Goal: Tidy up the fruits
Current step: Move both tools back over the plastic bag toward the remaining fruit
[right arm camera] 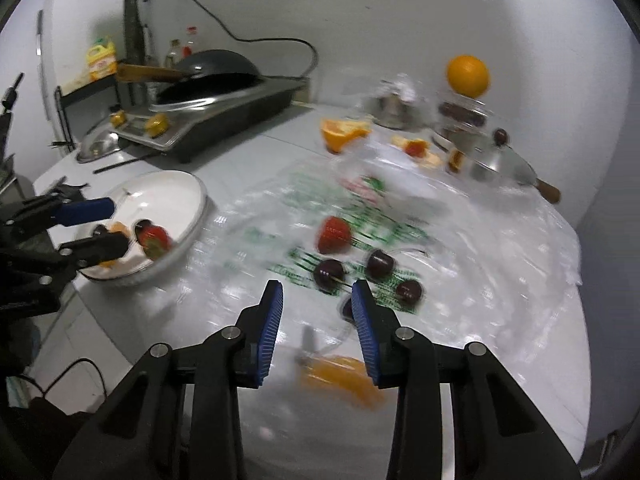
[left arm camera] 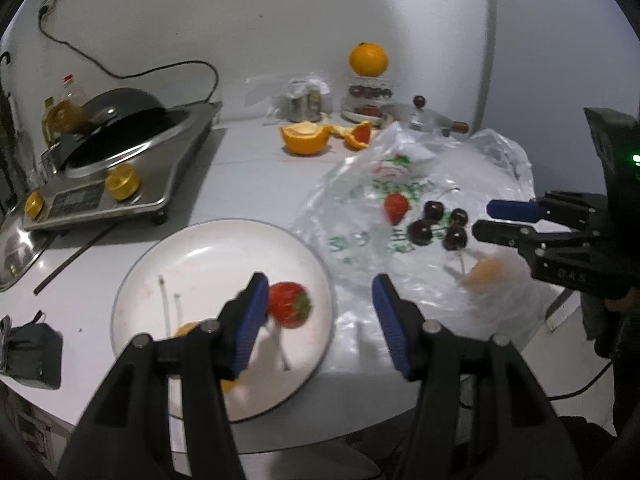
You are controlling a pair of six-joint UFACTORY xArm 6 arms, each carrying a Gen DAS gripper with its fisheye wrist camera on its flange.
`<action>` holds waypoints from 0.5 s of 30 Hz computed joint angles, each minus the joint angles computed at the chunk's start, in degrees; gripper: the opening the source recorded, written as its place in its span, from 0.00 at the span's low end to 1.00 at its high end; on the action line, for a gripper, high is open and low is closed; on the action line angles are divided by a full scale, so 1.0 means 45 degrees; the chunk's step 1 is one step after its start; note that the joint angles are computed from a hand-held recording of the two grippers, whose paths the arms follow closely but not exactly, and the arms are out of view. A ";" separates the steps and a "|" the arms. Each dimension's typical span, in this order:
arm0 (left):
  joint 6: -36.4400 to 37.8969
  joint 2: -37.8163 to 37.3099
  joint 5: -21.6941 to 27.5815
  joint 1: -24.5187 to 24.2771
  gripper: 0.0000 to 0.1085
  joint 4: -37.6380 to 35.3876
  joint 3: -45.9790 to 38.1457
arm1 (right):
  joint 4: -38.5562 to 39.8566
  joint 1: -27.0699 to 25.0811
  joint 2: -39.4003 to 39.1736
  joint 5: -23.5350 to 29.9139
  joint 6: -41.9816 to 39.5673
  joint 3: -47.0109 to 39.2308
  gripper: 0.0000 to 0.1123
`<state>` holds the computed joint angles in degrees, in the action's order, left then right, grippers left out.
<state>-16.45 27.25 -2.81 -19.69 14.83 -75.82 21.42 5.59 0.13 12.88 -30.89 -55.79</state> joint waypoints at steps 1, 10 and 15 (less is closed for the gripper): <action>-0.0094 0.0062 0.0061 -0.0079 0.51 0.0115 -0.0114 | -0.0122 -0.0186 0.0014 -0.0014 0.0091 0.0029 0.32; 0.1150 0.0663 0.0484 -0.0823 0.51 -0.1126 -0.1067 | -0.1356 -0.1715 0.0757 0.0857 0.0611 -0.0614 0.28; 0.2891 0.1237 0.0781 -0.1308 0.51 -0.2954 -0.1977 | -0.0339 -0.2087 0.0868 0.2255 -0.0965 -0.1064 0.28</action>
